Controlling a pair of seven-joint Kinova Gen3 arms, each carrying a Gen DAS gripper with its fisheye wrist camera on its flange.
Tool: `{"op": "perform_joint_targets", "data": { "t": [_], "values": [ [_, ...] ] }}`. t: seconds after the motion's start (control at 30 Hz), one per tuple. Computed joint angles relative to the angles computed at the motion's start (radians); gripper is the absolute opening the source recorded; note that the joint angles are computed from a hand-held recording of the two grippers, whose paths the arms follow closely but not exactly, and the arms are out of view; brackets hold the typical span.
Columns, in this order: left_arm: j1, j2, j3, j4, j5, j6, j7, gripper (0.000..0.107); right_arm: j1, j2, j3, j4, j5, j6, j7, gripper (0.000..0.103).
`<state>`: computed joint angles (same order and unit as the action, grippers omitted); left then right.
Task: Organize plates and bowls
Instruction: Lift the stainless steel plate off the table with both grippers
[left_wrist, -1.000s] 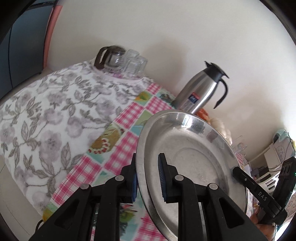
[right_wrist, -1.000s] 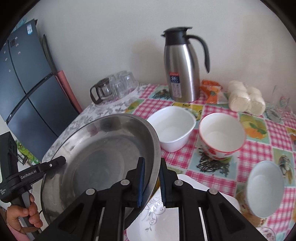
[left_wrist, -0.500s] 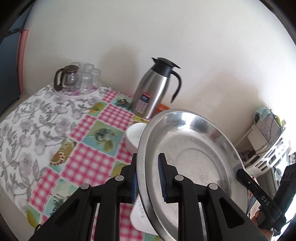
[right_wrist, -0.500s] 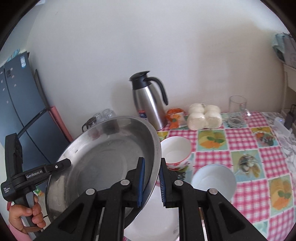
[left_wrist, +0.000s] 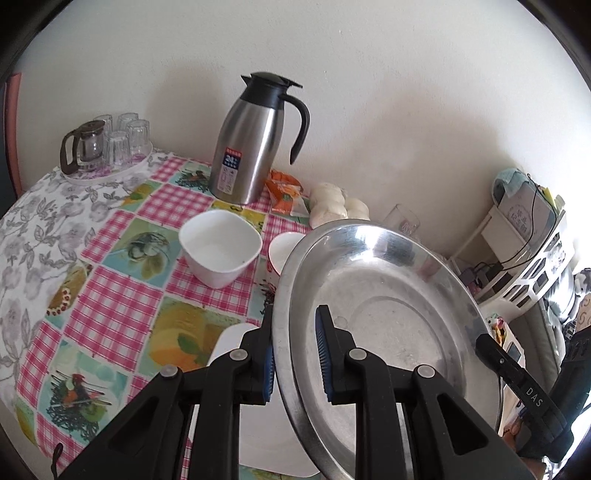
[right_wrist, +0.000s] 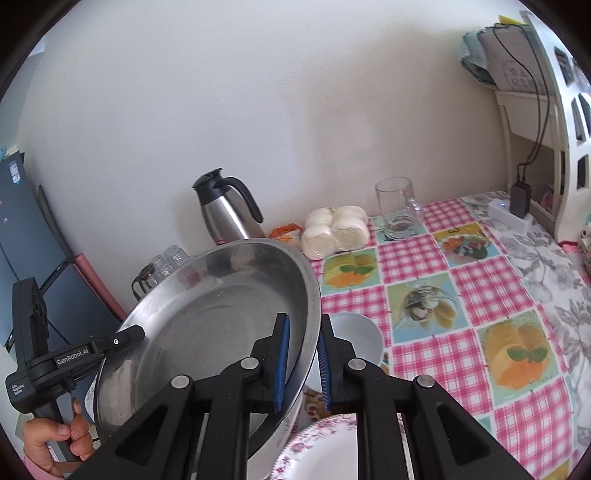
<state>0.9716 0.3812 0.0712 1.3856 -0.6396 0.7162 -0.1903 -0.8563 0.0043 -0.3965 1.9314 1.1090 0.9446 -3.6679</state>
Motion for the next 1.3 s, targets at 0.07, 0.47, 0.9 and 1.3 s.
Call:
{"op": "perform_joint_targets", "data": {
  "t": [0.07, 0.47, 0.9, 1.3],
  "values": [
    [-0.002, 0.014, 0.004, -0.001, 0.009, -0.004, -0.003, 0.021, 0.002, -0.002, 0.001, 0.010, -0.015, -0.002, 0.000, 0.016],
    [-0.062, 0.006, -0.005, 0.099, 0.134, -0.119, -0.024, 0.021, 0.015, 0.053, 0.040, -0.025, -0.146, -0.052, 0.128, 0.016],
    [-0.128, -0.025, 0.005, 0.165, 0.195, -0.097, -0.018, 0.021, -0.030, 0.141, 0.103, -0.107, -0.211, -0.116, 0.272, 0.017],
    [-0.199, 0.000, 0.031, 0.164, 0.311, -0.043, -0.075, 0.021, -0.054, 0.239, 0.178, -0.181, -0.383, -0.166, 0.483, 0.017]
  ]
}}
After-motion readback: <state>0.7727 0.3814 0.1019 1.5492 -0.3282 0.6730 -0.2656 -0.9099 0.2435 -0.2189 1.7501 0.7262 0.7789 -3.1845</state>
